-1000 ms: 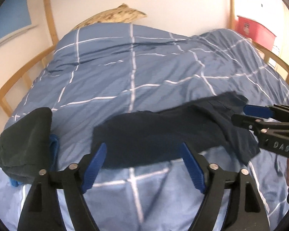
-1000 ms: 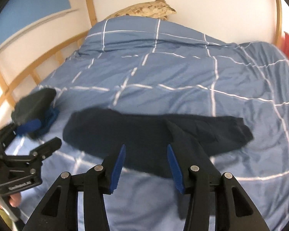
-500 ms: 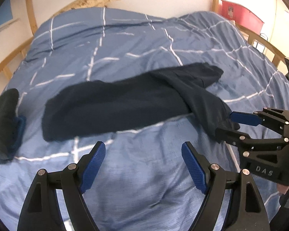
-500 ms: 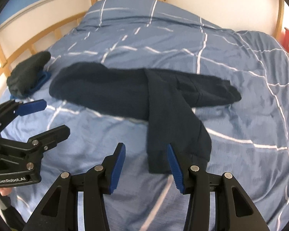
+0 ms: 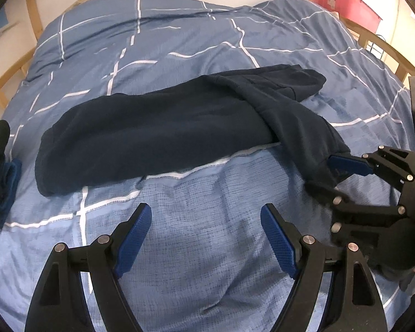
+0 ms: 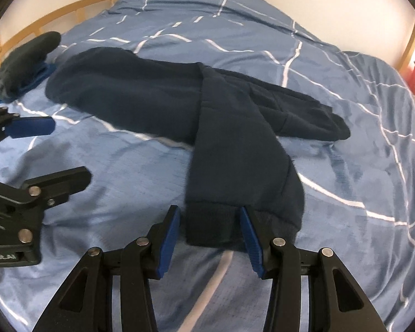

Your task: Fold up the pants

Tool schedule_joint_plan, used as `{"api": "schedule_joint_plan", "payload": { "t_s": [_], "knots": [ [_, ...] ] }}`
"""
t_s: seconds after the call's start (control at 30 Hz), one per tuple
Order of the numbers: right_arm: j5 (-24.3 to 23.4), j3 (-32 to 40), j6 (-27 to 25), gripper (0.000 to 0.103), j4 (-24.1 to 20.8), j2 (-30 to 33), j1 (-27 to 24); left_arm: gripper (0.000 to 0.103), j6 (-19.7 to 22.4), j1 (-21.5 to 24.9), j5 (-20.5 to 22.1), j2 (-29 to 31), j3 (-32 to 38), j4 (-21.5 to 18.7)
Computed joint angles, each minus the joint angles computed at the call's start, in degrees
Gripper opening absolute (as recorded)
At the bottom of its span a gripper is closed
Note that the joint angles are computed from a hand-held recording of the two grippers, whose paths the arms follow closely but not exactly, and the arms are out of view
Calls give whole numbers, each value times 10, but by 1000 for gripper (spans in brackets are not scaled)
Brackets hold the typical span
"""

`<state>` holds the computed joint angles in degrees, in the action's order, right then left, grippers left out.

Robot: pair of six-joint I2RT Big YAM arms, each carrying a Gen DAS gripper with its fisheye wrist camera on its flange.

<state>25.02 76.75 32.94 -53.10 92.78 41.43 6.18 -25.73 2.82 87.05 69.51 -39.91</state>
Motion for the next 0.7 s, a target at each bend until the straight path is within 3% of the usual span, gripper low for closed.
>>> {"api": "schedule_joint_plan", "payload": {
  "t_s": [0.07,0.17,0.33,0.5,0.57,0.63,0.7],
  "knots": [
    [-8,-7,0,21,6,-7,-4,81,6,3,4,0,-1,3],
    [14,-7,5,8,9,-18,-4,80,18,6,8,2,3,12],
    [62,0,6,8,13,-52,-17,80,92,18,44,20,39,33],
    [92,26,16,8,2,-62,-62,80,113,25,54,61,108,37],
    [86,38,15,8,5,-59,-85,80,132,28,83,91,153,15],
    [81,49,7,8,6,-52,-102,80,174,33,146,130,212,-26],
    [78,55,2,8,4,-45,-112,80,217,31,163,165,262,-59]
  ]
}}
